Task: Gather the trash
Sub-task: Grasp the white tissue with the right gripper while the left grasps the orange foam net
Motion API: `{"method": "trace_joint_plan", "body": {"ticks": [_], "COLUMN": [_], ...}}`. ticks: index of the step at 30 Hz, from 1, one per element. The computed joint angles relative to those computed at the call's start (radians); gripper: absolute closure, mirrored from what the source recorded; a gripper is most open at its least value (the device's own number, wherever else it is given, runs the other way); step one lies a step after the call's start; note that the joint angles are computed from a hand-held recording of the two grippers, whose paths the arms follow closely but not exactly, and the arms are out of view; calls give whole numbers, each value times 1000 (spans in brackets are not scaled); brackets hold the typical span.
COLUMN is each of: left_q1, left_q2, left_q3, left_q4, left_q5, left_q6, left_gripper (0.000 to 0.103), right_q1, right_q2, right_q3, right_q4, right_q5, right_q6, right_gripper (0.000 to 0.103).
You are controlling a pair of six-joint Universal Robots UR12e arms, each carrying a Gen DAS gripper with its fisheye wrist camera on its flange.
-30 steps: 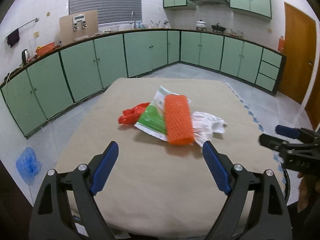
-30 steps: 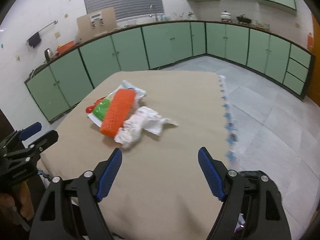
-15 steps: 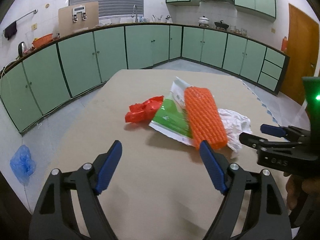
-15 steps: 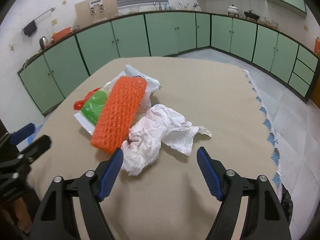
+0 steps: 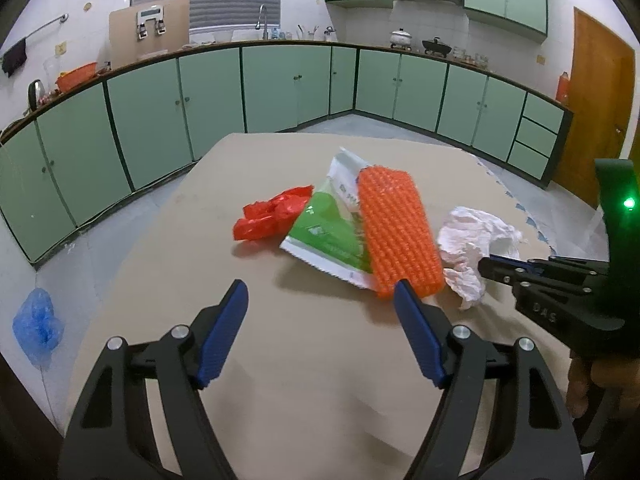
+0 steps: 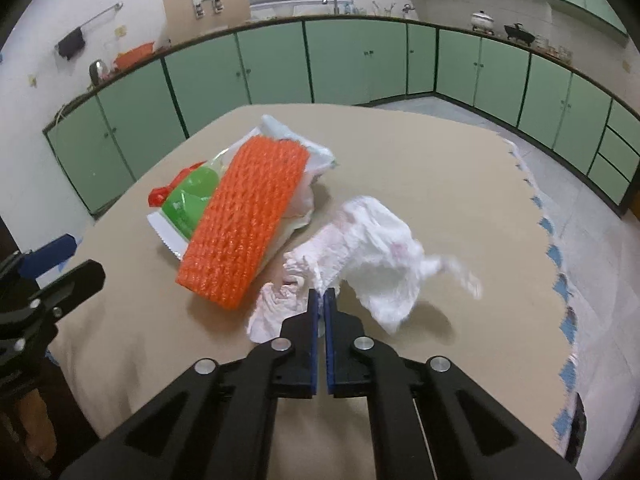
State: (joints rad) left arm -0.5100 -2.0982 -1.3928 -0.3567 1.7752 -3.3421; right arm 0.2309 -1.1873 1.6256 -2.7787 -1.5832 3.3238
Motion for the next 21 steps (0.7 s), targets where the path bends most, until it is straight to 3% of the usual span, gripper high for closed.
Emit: {"method": "trace_joint_plan", "body": {"ticks": [5,8,16,21], "left_q1": [-12,-14,-27,-43], "left_q2": [1,3,-29,-77], "left_q3": [5,6,55,120], "left_q4": [8,-2,-28,-64], "left_q5": [5,-1,-45,-24], "left_q6": [4,3,14,0], "left_gripper": [32,41,40,39], "right_q1": [-21,-14,-17,-39], "right_q2": [-17,-21,-80,-115], "right_q3": [18,19,87,125], "right_q4": [-12,-32,-84,-93], "right_q5": [45,19,-42,-52], "right_q6": [43,23,-2,16], "right_gripper": [100,100,101,101]}}
